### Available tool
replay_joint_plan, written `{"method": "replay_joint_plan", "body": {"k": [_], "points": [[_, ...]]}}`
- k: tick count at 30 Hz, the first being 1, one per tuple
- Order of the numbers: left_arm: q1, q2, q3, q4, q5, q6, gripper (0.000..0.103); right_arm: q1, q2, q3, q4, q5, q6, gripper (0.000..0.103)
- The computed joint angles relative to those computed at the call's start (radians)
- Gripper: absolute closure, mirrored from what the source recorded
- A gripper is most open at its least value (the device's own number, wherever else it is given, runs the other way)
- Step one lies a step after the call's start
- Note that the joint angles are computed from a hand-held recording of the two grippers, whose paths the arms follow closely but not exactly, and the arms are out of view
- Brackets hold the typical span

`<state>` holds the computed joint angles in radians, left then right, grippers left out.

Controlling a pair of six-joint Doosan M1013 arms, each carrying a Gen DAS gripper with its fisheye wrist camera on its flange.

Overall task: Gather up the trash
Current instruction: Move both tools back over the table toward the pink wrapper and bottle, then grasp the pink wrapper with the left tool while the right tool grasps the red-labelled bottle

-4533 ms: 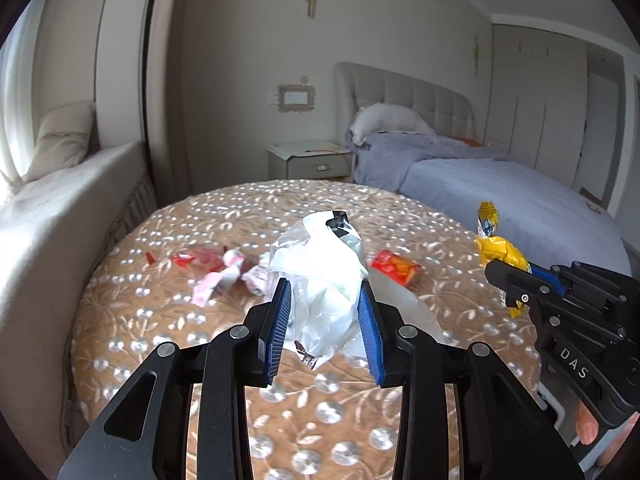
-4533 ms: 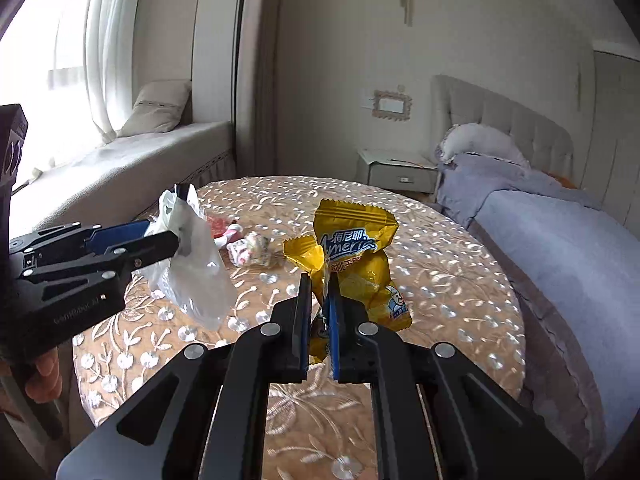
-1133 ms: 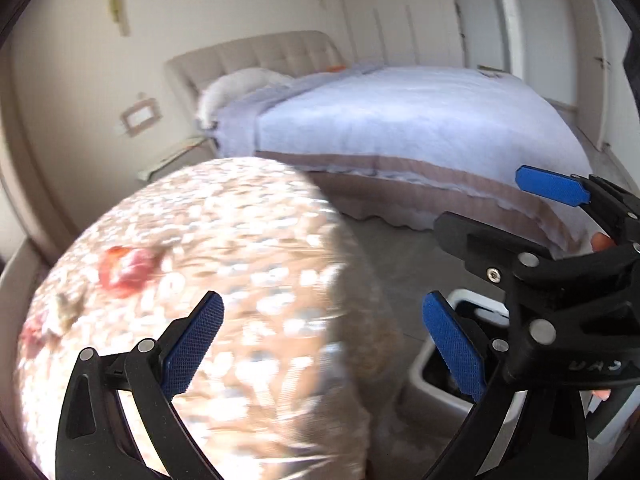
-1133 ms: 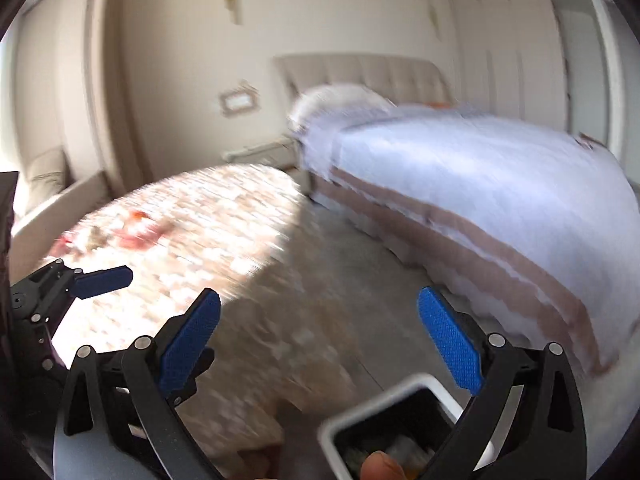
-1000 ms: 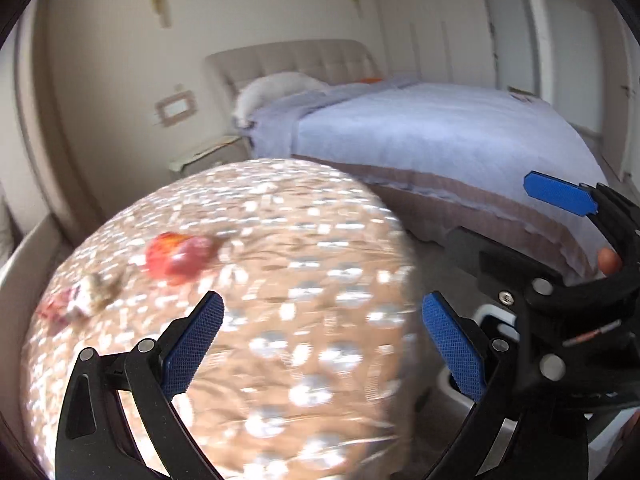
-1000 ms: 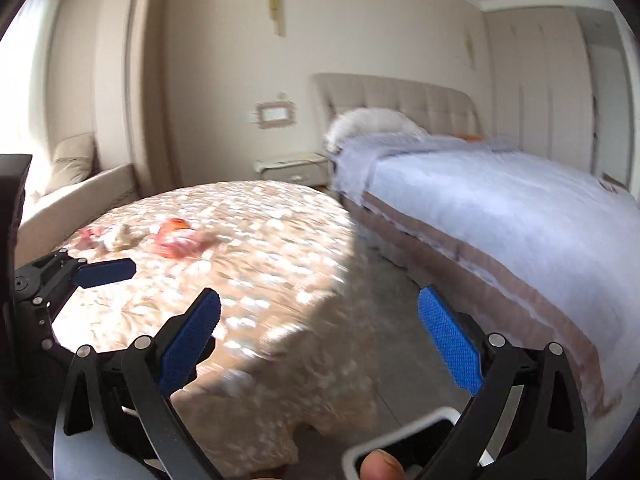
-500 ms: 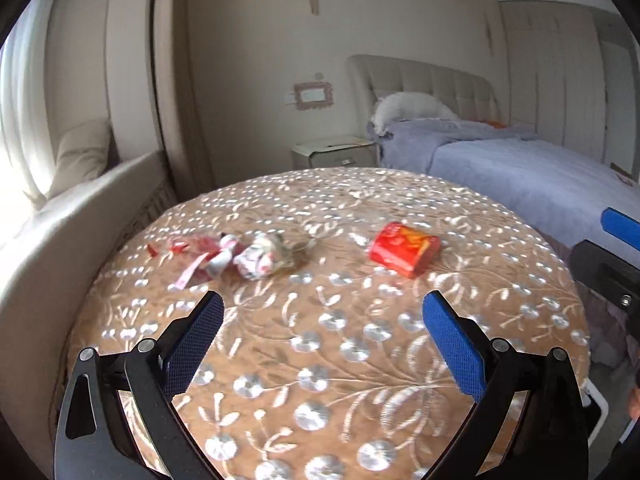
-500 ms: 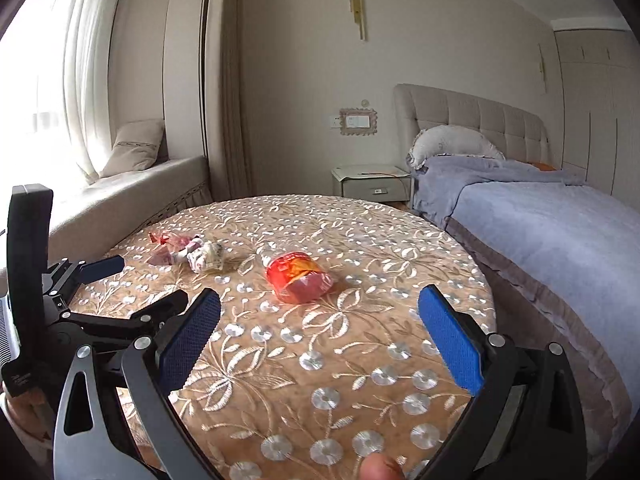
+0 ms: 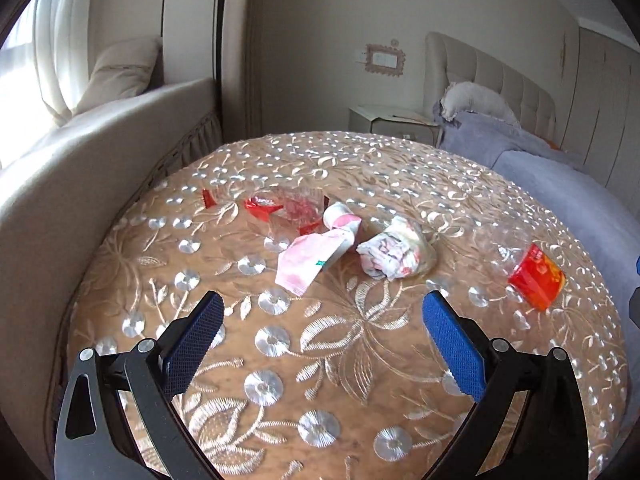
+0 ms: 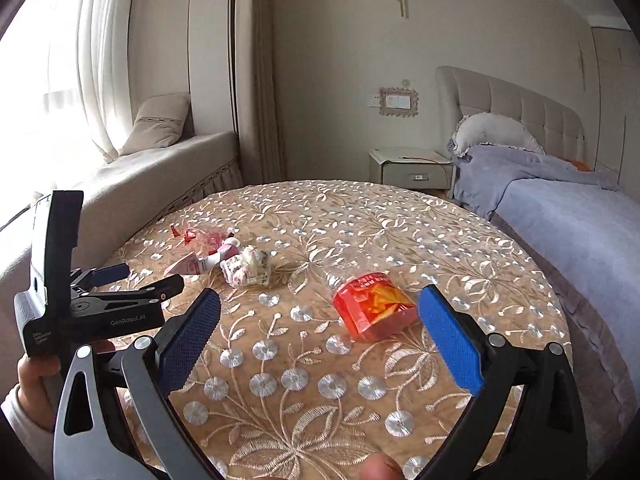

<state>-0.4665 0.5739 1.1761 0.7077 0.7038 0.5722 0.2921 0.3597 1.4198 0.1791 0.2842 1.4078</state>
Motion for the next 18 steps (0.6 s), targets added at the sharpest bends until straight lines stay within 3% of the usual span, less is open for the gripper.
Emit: {"method": "replay_joint_plan", "body": {"k": [5, 9, 11, 15, 18], "points": [[0.022, 0.035, -0.051, -0.031, 0.019, 0.047, 0.005, 0.004, 0.043, -0.067, -0.021, 0.049, 0.006, 0.004], [0.049, 0.054, -0.084, -0.157, 0.010, 0.124, 0.007, 0.004, 0.078, -0.115, -0.015, 0.084, 0.001, 0.004], [0.054, 0.063, -0.097, -0.160, 0.021, 0.122, 0.014, 0.004, 0.092, -0.135, -0.013, 0.099, -0.001, 0.004], [0.064, 0.082, -0.131, -0.226, 0.046, 0.209, 0.041, 0.005, 0.113, -0.161, -0.016, 0.129, -0.001, 0.004], [0.072, 0.104, -0.167, -0.310, 0.076, 0.298, 0.053, 0.005, 0.120, -0.168, -0.023, 0.138, 0.007, 0.004]]}}
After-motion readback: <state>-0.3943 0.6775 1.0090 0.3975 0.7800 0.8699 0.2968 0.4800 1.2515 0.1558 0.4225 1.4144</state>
